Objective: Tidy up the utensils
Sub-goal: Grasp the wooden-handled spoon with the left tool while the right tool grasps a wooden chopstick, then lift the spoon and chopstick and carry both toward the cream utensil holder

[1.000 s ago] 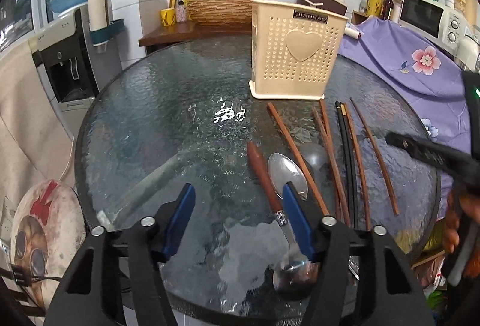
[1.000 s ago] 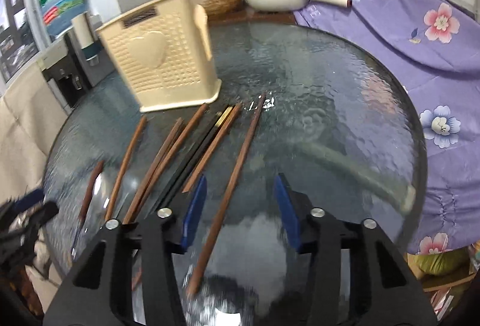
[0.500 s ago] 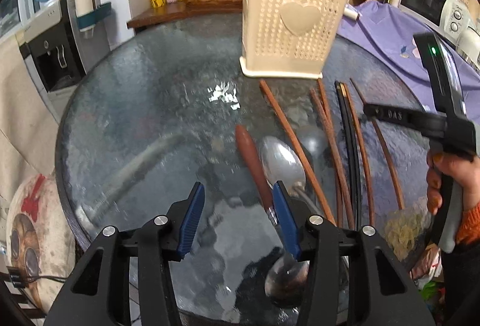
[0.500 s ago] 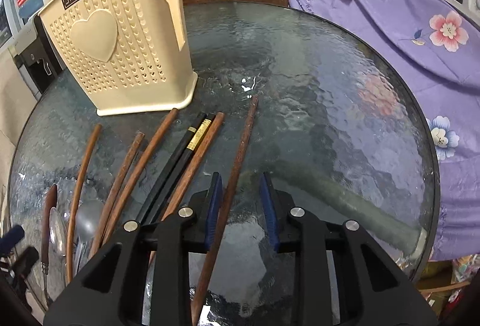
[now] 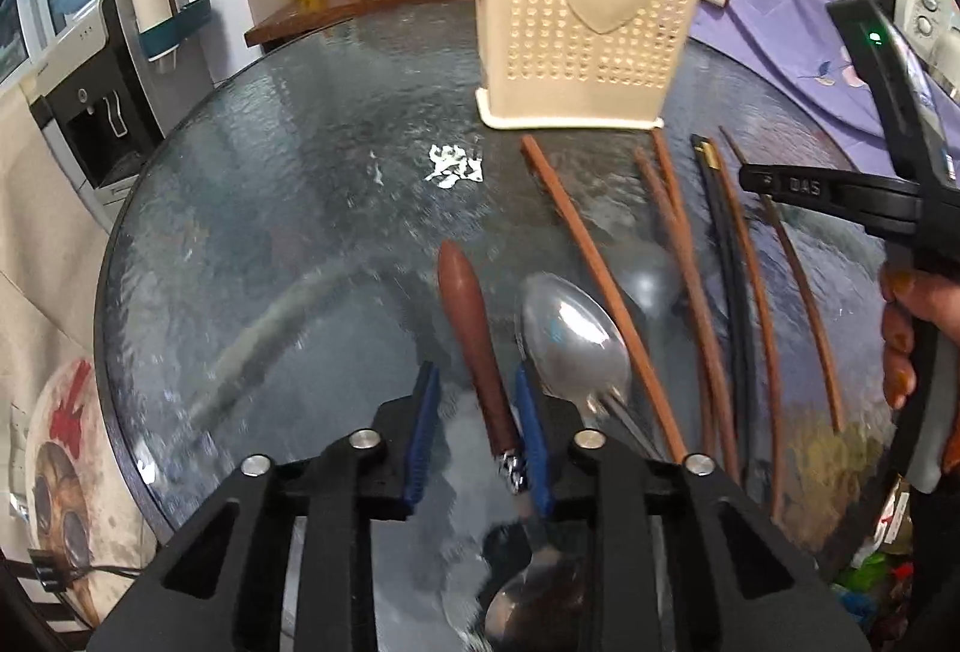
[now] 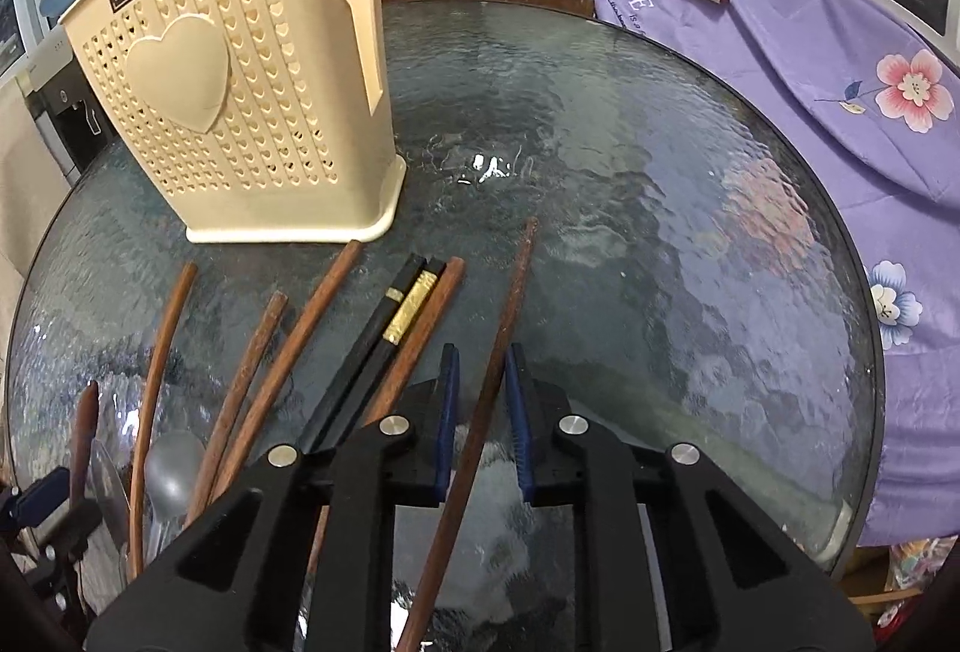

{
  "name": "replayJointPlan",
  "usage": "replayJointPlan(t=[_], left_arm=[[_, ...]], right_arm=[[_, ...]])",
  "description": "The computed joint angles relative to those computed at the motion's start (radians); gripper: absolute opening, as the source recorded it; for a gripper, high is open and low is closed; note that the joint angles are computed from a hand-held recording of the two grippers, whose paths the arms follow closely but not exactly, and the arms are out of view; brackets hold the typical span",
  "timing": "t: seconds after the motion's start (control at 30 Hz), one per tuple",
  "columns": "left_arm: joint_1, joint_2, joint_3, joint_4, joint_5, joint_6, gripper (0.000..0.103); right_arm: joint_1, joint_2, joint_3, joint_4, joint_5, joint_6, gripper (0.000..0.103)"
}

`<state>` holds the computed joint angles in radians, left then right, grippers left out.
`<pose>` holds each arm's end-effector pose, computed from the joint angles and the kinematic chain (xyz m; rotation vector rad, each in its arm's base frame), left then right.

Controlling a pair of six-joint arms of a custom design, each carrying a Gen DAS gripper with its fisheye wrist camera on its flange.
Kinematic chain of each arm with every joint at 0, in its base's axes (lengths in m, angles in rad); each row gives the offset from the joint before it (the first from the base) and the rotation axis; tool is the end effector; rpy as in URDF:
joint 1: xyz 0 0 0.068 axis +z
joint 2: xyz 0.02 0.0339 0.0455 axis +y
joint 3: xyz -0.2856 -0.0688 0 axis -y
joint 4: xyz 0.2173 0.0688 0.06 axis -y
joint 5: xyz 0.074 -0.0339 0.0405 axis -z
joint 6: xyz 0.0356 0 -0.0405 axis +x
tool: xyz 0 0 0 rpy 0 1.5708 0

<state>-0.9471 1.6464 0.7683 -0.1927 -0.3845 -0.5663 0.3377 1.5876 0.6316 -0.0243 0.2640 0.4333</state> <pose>0.1731 -0.2177 0.1755 0.3539 2.4981 -0.0851 0.2479 0.0772 0.1661 0.2202 2.4917 -0.0217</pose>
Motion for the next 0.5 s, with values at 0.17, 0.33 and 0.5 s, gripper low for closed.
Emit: replayJointPlan(t=[0.17, 0.33, 0.5], left_arm=[[0.074, 0.038, 0.058, -0.009, 0.060, 0.044, 0.018], [0.082, 0.072, 0.100, -0.027, 0.061, 0.069, 0.016], [0.086, 0.077, 0.111, -0.026, 0.079, 0.080, 0.014]], right_arm=[[-0.021, 0.056, 0.078, -0.038, -0.015, -0.012, 0.014], [-0.030, 0.090, 0.115, -0.041, -0.017, -0.018, 0.008], [-0.050, 0.095, 0.104, -0.007, -0.047, -0.016, 0.006]])
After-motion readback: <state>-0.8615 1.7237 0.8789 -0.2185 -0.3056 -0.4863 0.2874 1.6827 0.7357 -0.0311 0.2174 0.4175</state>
